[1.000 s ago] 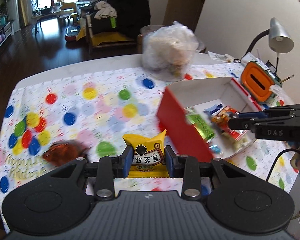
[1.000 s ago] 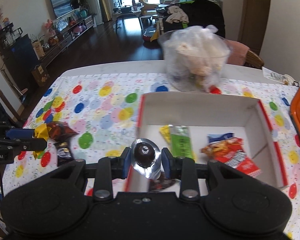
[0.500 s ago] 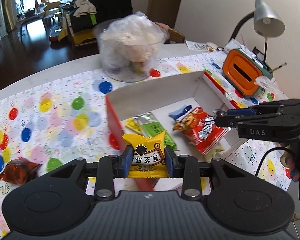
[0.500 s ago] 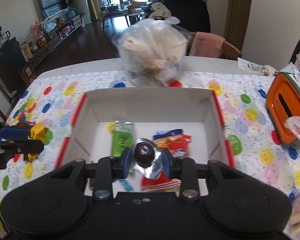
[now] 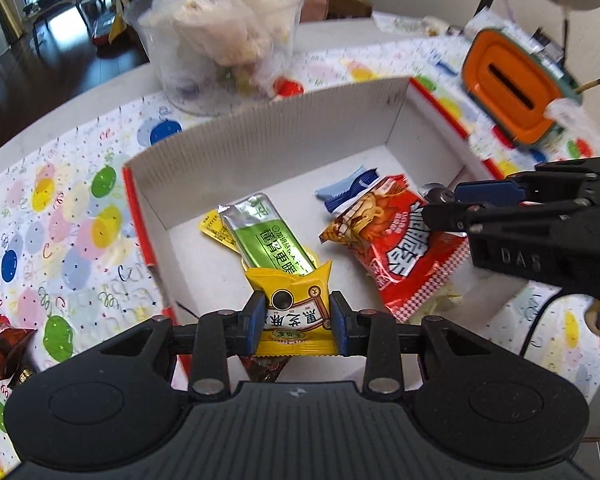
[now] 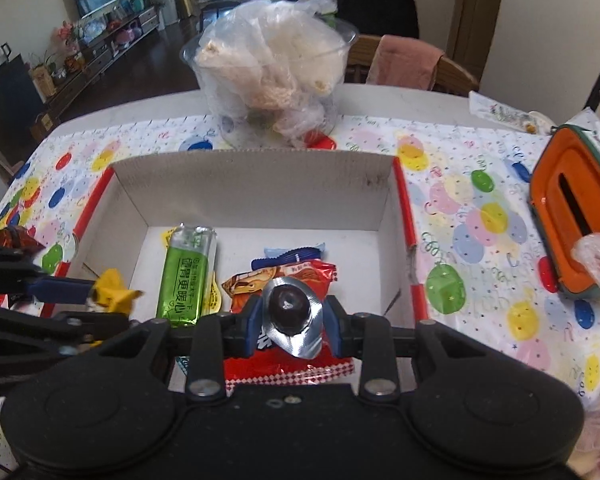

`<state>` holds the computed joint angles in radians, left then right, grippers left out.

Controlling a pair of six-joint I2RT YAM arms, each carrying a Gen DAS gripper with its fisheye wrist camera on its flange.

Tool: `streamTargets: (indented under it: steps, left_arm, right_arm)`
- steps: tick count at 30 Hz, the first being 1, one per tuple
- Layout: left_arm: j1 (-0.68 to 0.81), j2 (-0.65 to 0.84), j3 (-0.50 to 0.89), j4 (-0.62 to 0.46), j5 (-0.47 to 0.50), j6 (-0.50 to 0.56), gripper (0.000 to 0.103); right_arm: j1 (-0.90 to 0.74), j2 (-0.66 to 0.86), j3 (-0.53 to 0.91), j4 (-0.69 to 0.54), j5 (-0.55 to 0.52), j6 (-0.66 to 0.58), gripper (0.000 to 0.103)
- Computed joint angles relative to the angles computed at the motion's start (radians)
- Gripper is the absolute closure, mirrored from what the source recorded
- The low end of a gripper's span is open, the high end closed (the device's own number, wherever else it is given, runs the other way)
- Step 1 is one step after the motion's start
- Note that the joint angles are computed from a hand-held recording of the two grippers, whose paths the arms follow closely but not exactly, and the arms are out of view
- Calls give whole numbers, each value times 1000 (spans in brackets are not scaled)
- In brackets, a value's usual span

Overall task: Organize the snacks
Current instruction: 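Open both tools to drop the yellow candy and chocolate ball into the box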

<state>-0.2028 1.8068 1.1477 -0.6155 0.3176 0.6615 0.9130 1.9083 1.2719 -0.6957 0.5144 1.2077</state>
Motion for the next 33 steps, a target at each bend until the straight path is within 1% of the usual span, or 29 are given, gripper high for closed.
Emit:
streamTargets:
  steps: [4,8,15,22,25,26,33]
  left_arm:
    - [-51,62,54,-12,-64,-45,69]
    - [-88,127,111,-32,-123,-89,69]
    - [-121,215,196,-81,-189,-144,69]
    - [-127,228,214,-89,-191,-148,69]
    - [-119,221,211,-90,-175,-155,63]
    - [-115,216,209,-91,-166,-155,63]
    - [-85,157,158,-75,-117,-135,61]
  right_arm:
    - [-18,35,23,-8,-34,-59,72]
    - [-27,49,25,-1,-52,-91,71]
    - [-31,66,44,-2,-65,-134,70]
    - [-38,54,31,17,-81,-151,67]
    - [-37,43,19,30,-81,-151,61]
    - [-35,36,13,37,-82,-148,58]
    - [-11,-10,-7,43,-57,-120,44]
